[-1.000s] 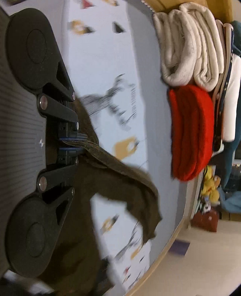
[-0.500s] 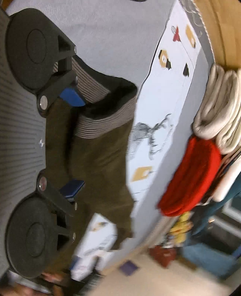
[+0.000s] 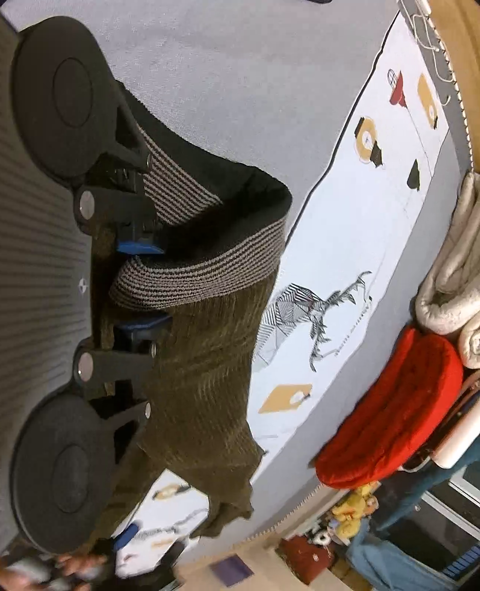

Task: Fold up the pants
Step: 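Hold the waistband with the left tool while the right tool grasps the leg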

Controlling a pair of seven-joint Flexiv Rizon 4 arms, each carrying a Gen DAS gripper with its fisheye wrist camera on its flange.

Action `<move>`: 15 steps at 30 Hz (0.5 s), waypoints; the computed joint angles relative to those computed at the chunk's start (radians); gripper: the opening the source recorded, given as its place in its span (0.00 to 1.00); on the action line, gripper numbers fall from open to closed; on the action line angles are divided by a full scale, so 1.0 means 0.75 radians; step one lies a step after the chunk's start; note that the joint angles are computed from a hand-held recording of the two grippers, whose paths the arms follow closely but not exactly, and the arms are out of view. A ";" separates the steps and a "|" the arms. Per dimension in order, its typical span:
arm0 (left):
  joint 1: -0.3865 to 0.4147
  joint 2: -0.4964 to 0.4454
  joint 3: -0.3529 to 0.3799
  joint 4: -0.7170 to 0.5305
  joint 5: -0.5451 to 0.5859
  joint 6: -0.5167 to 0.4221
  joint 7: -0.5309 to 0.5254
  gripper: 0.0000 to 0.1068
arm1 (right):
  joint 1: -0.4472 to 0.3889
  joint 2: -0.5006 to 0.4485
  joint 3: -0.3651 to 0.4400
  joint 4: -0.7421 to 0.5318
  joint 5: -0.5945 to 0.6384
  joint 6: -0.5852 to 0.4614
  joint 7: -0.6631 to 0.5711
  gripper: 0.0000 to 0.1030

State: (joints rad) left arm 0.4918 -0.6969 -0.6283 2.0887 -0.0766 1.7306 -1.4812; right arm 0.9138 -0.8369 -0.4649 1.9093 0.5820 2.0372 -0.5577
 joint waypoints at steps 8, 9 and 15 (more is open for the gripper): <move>0.091 -0.018 -0.082 0.001 -0.008 -0.059 0.050 0.33 | -0.170 -0.236 -0.123 -0.446 -0.236 -0.470 0.240 0.83; 0.094 -0.019 -0.086 -0.001 -0.013 -0.061 0.057 0.33 | -0.192 -0.250 -0.110 -0.475 -0.263 -0.487 0.265 0.70; 0.146 -0.022 -0.153 0.001 -0.053 -0.063 0.065 0.33 | 0.004 -0.219 -0.365 -0.309 -0.401 -0.445 0.294 0.09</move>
